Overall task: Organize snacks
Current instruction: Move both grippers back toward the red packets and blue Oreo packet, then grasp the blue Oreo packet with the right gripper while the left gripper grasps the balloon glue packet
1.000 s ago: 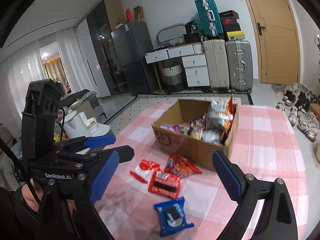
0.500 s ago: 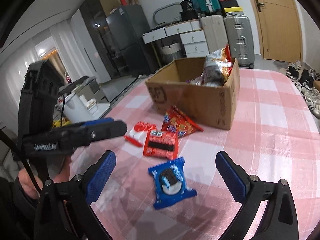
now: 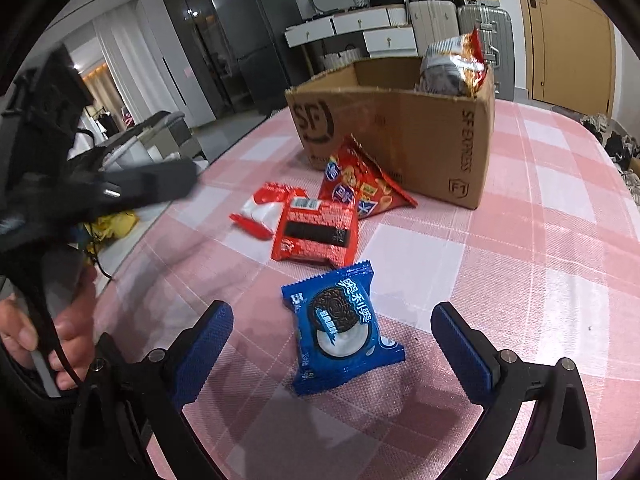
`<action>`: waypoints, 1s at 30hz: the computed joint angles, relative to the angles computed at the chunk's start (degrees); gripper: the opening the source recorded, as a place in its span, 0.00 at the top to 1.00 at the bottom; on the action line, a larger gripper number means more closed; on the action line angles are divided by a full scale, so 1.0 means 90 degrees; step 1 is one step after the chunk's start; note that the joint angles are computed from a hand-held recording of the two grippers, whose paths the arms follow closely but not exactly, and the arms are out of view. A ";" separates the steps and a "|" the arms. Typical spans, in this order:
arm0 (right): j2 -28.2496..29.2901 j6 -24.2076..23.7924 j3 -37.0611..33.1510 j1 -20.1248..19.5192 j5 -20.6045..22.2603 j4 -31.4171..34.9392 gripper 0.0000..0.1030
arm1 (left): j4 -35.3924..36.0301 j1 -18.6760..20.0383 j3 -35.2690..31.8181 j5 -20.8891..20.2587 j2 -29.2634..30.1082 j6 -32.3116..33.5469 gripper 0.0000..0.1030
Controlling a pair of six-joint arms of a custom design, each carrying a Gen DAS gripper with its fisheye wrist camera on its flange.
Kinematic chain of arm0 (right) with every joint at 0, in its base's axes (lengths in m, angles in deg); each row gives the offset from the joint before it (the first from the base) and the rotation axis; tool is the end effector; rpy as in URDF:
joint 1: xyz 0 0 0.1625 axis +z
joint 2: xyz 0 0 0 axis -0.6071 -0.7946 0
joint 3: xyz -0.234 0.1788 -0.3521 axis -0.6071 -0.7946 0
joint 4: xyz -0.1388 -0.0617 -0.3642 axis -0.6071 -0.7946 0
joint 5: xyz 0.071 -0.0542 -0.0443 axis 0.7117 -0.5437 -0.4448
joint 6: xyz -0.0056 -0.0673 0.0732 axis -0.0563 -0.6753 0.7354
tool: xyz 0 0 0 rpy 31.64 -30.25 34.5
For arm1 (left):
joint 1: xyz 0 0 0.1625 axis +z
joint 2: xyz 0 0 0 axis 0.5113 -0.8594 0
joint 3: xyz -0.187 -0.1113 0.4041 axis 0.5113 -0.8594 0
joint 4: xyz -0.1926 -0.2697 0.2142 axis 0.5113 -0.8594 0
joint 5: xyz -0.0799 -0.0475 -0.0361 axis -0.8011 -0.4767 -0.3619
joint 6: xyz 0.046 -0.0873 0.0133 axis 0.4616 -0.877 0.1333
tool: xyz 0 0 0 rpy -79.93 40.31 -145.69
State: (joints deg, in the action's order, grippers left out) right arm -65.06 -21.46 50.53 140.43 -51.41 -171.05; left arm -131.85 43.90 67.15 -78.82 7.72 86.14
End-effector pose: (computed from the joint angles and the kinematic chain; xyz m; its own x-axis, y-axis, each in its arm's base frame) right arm 0.2693 -0.6977 -0.0814 -0.8217 -0.3786 0.4260 -0.5459 0.7377 -0.3973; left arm -0.0226 -0.7110 0.2787 -0.8689 0.2689 -0.4156 0.4633 0.7375 -0.4914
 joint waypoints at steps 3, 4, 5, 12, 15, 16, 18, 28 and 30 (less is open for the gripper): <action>0.0064 0.0032 -0.0124 -0.0024 0.0001 0.0167 0.02 | 0.0045 -0.0006 0.0006 -0.0006 -0.0025 -0.0017 0.01; 0.0075 0.0045 -0.0152 -0.0031 0.0020 0.0211 0.02 | 0.0048 -0.0007 0.0014 -0.0006 -0.0032 -0.0017 0.01; 0.0098 0.0046 -0.0200 -0.0038 0.0028 0.0265 0.02 | 0.0056 -0.0007 0.0010 -0.0007 -0.0031 -0.0011 0.01; 0.0303 0.0038 -0.0534 -0.0012 -0.0165 0.0642 0.36 | 0.0099 -0.0028 0.0045 0.0077 -0.0082 0.0003 0.01; 0.0353 0.0040 -0.0581 0.0014 -0.0296 0.0650 0.44 | 0.0127 -0.0031 0.0045 0.0124 -0.0084 0.0021 0.01; 0.0360 0.0026 -0.0600 0.0026 -0.0342 0.0659 0.52 | 0.0135 -0.0032 0.0051 0.0148 -0.0085 0.0018 0.01; 0.0375 -0.0026 -0.0617 0.0041 -0.0442 0.0637 0.57 | 0.0175 -0.0027 0.0050 0.0153 -0.0088 0.0000 0.01; 0.0302 0.0044 -0.0436 -0.0015 -0.0261 0.0409 0.58 | 0.0227 -0.0032 0.0053 0.0189 -0.0082 0.0010 0.01; 0.0246 0.0077 -0.0337 -0.0035 -0.0172 0.0309 0.58 | 0.0219 -0.0024 0.0062 0.0204 -0.0086 0.0004 0.01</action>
